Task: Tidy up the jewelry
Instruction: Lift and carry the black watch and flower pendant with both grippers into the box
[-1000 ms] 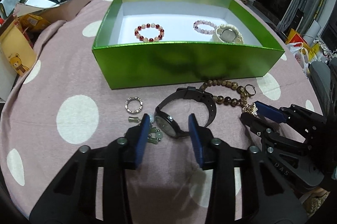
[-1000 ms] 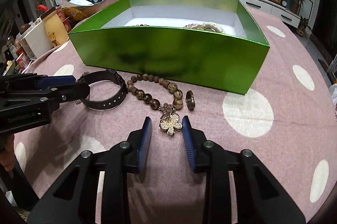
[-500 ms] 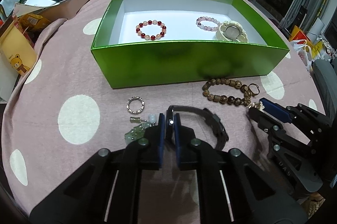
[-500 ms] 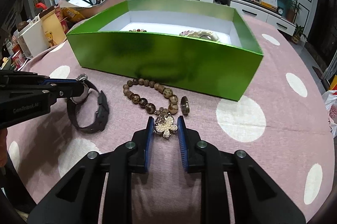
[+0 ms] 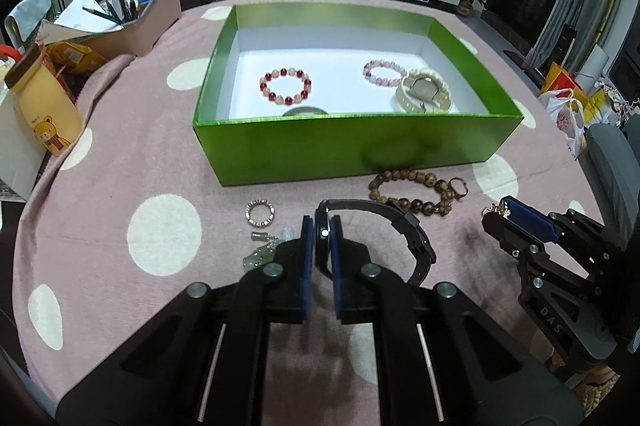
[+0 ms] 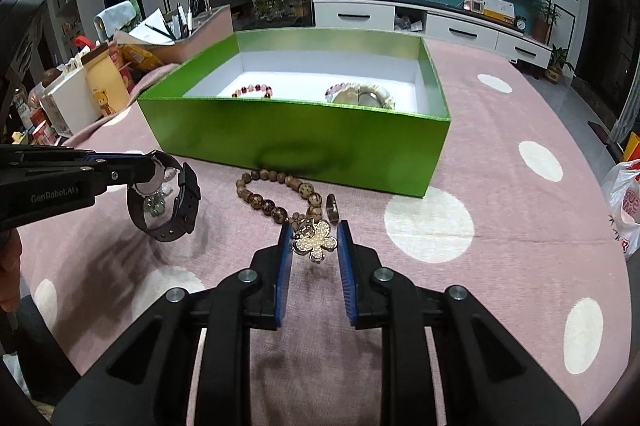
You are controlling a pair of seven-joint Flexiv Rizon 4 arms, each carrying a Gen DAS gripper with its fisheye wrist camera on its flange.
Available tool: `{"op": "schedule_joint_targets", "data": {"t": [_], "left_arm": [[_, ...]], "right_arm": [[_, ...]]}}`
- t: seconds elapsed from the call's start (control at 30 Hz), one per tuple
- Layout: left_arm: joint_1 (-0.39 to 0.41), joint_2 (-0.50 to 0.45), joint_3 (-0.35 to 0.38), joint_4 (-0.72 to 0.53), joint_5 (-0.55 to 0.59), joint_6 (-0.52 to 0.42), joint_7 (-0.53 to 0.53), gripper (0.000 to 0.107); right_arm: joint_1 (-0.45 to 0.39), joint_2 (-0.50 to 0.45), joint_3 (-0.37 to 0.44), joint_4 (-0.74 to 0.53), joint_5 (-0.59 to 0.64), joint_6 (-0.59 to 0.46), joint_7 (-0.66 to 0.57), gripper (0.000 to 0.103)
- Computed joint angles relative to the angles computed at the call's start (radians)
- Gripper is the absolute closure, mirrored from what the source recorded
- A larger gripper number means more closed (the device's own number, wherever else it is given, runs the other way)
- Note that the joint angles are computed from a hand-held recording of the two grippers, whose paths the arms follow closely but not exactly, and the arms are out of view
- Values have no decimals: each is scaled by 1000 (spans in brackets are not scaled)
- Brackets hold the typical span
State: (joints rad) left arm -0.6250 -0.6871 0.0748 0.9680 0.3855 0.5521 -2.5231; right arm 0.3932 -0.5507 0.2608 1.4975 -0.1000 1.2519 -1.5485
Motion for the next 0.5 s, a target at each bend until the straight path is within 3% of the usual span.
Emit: {"op": "schedule_joint_targets", "data": {"t": [0.5], "left_arm": [[-12, 45, 20, -22, 72, -11, -31, 99]], "right_arm": [[-8, 15, 10, -29, 2, 72, -9, 81]]}}
